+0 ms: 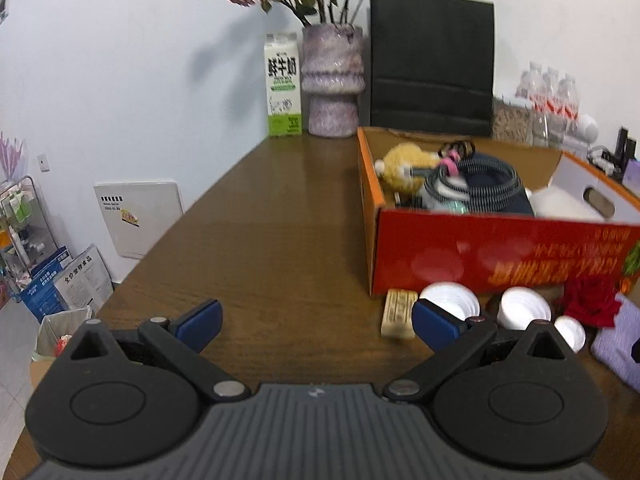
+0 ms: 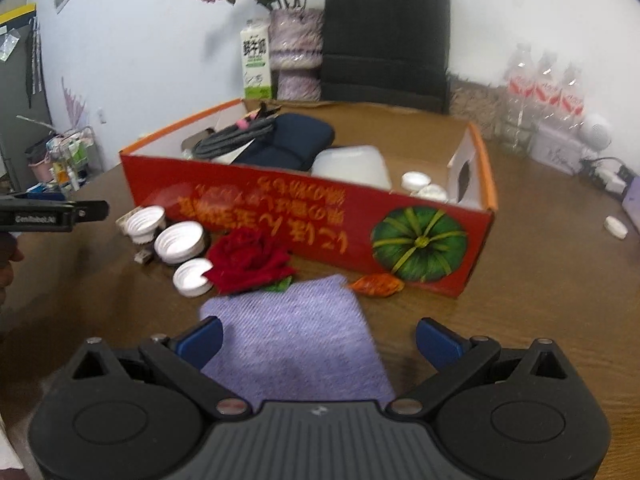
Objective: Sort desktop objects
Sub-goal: 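Withdraw both tools from the box back over the table, then grasp the beige block with the left gripper while the right grasps the purple cloth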
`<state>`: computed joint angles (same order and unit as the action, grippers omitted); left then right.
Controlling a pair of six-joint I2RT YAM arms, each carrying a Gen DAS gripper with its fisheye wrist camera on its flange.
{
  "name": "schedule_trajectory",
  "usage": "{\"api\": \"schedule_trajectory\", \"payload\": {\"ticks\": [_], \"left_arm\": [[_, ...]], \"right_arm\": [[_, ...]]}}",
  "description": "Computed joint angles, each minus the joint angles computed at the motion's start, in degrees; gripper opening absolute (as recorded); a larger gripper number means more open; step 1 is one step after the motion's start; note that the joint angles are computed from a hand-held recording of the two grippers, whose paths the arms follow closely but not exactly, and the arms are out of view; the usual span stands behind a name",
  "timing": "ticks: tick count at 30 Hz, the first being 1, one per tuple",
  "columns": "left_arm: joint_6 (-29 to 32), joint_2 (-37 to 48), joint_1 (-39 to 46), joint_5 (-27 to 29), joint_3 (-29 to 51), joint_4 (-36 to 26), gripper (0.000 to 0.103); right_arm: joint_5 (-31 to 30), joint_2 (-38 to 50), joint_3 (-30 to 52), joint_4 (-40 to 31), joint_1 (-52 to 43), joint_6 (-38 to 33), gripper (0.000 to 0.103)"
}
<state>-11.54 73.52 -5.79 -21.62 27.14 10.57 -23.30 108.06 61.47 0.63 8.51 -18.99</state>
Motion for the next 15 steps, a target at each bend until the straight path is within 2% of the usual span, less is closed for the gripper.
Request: {"api": "schedule_trajectory", "payload": {"ticks": [4,11,15], "left_arm": [[0.7,0.6,-0.6,1.4,-0.6,0.8,0.103],[2.3,4.0,-0.6,2.6,1.5,1.0,0.098],[2.6,4.7,0.0,3.3,2.1,0.7,0.085]], "right_arm": [[-1.1,0.6,1.0,-2.8,0.1,-0.6,0.103],[0.4,0.4,0.2,-1.7,0.6,-0.8,0.103],[0.6,0.2,-0.4,-1.0,0.6,-0.5,0.103]]}}
